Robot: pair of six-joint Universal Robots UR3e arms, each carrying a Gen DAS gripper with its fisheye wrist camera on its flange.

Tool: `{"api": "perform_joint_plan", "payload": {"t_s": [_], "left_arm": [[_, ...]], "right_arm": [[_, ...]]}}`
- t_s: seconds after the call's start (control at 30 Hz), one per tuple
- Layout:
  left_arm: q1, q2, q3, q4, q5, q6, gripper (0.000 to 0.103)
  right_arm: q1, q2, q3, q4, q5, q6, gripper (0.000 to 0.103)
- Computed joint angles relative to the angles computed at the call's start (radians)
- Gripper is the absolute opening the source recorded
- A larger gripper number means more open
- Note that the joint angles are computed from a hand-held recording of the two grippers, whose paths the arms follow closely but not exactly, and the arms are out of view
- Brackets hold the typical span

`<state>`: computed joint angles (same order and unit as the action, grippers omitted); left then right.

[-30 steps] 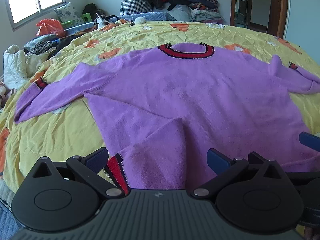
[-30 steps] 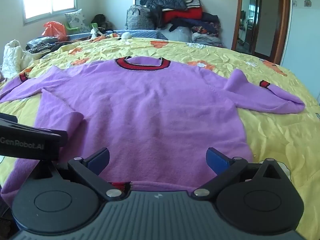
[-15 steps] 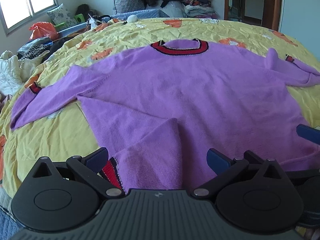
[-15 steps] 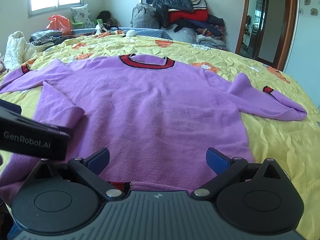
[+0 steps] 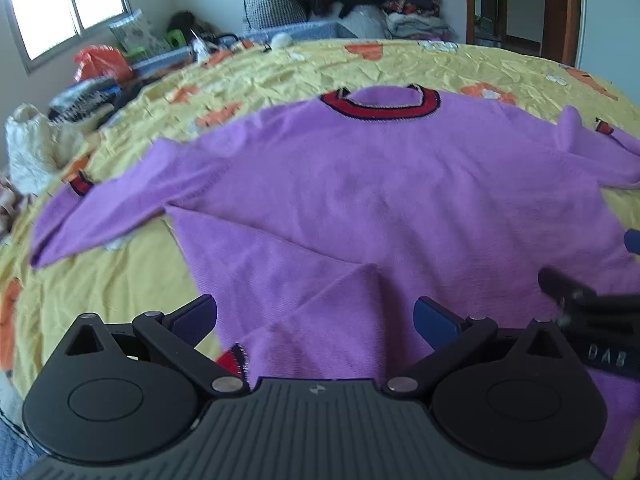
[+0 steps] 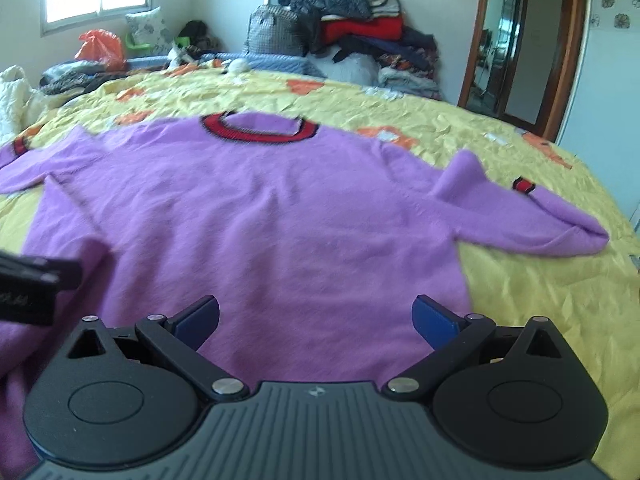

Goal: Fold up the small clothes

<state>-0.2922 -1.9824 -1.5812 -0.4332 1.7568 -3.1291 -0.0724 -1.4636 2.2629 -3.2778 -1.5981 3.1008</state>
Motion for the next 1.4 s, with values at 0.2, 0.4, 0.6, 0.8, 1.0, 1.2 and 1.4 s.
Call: {"api": "perform_joint_plan", "payload": {"t_s": [0.2,0.4,0.6,0.8,1.0,1.2,1.4], "left_arm": [[0.050,-0.014,0.032,-0.008,-0.141,-0.011,0.103],[0.045,-0.085,0.137,-0.043,-0.168,-0.017,0.103],[0.015,-0.166,0.235,-0.049,-0.156,0.010,0.103],[0.023,-0.195,0.289,-0.109,-0.196,0.015,0.103],[-0.009,-0.261,0.455,-0.289,-0.116,-0.057,0.103],[-0.048,-0.331,0.627,-0.475,-0.026,-0.141,0.103],[-0.044,-0.337,0.648,-0.496,-0.056,-0.176,0.103]], "right_arm": [[-0.169,-0.015,-0.026,0.012,0.103,-0.060,0.103],[-0.250,0.102,-0.162,-0.062,-0.042,-0.215,0.103],[-0.343,0.344,-0.395,-0.166,-0.048,-0.373,0.103],[-0.416,0.511,-0.743,0.136,-0.011,-0.426,0.103],[-0.439,0.653,-0.888,0.164,0.020,-0.493,0.103],[-0.484,0.730,-0.981,0.212,0.094,-0.538,0.094],[-0.522,0.741,-1.102,0.436,0.206,-0.425,0.009]]}}
